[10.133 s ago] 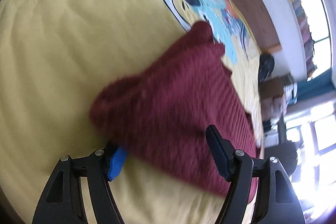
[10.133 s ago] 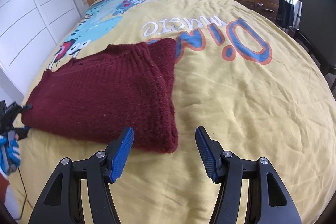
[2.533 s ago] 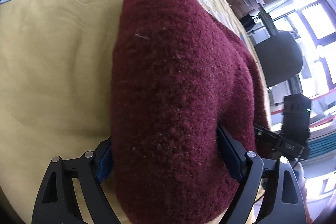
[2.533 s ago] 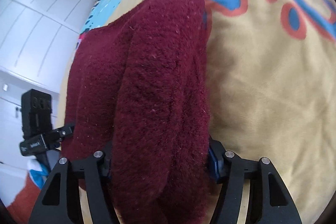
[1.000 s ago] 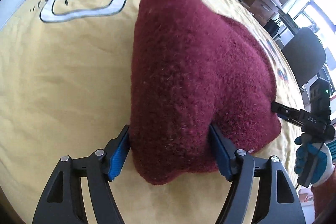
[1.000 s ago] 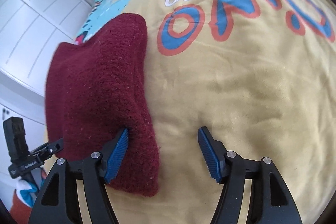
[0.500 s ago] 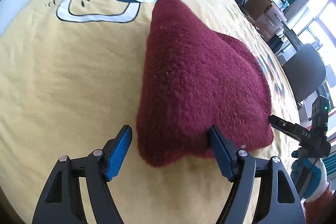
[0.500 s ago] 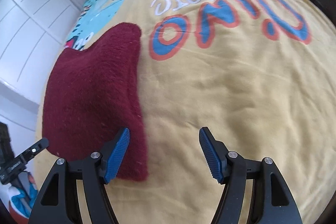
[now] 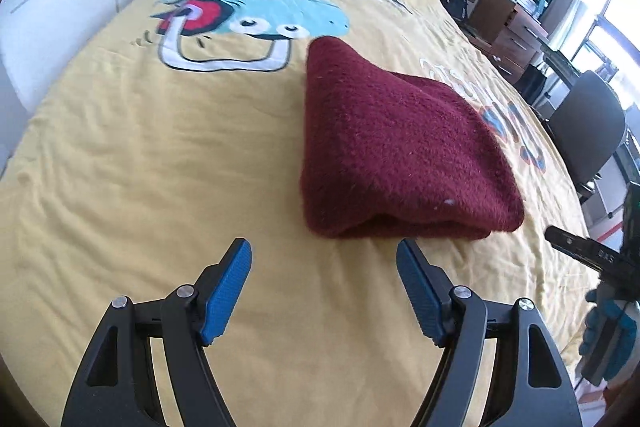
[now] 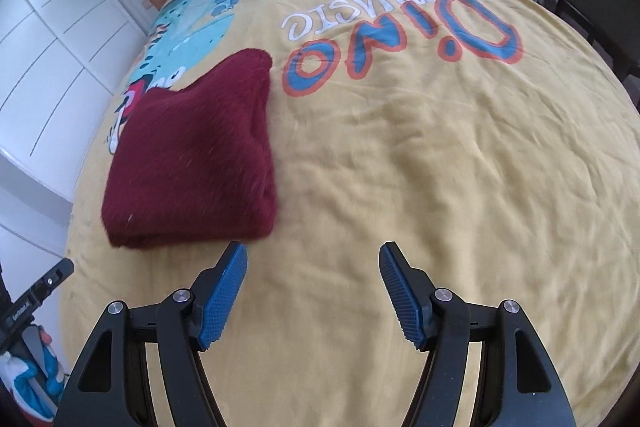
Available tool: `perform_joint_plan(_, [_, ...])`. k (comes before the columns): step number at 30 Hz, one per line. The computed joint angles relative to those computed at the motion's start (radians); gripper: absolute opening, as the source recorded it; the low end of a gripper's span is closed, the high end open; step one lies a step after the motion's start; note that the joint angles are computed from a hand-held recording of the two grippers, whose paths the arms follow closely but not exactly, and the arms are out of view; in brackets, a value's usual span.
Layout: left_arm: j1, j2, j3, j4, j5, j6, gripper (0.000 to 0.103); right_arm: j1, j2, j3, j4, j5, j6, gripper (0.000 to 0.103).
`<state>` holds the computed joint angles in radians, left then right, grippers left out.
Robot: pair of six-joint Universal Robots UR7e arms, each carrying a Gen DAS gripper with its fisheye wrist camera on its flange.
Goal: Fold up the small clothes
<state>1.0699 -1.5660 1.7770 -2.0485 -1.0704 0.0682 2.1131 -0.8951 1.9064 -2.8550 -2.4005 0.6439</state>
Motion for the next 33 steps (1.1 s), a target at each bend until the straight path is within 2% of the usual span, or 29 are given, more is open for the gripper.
perform_joint_plan(5, [-0.028, -0.061, 0.048, -0.010, 0.088, -0.012, 0.073, 0.062, 0.001, 0.030, 0.036, -0.060, 0.070, 0.070])
perform_joint_plan(11, [-0.086, -0.157, 0.144, -0.054, 0.208, -0.015, 0.075, 0.131, 0.001, 0.049, 0.100, -0.142, 0.146, 0.077])
perform_joint_plan(16, [-0.126, -0.220, 0.201, -0.074, 0.248, -0.009, 0.077, 0.190, 0.000, 0.061, 0.125, -0.212, 0.194, 0.083])
perform_joint_plan(17, [-0.133, -0.230, 0.210, -0.074, 0.254, -0.011, 0.081, 0.200, -0.002, 0.065, 0.128, -0.225, 0.206, 0.084])
perform_joint_plan(18, [-0.142, -0.242, 0.219, -0.075, 0.259, -0.015, 0.092, 0.209, -0.003, 0.067, 0.132, -0.235, 0.216, 0.086])
perform_joint_plan(19, [-0.153, -0.256, 0.230, -0.079, 0.266, -0.017, 0.096, 0.219, -0.005, 0.071, 0.138, -0.247, 0.230, 0.089])
perform_joint_plan(22, [-0.185, -0.290, 0.255, -0.085, 0.292, -0.016, 0.096, 0.241, -0.013, 0.082, 0.164, -0.281, 0.267, 0.103])
perform_joint_plan(33, [-0.283, -0.386, 0.312, -0.046, 0.326, -0.037, 0.101, 0.296, -0.033, 0.130, 0.231, -0.360, 0.390, 0.103])
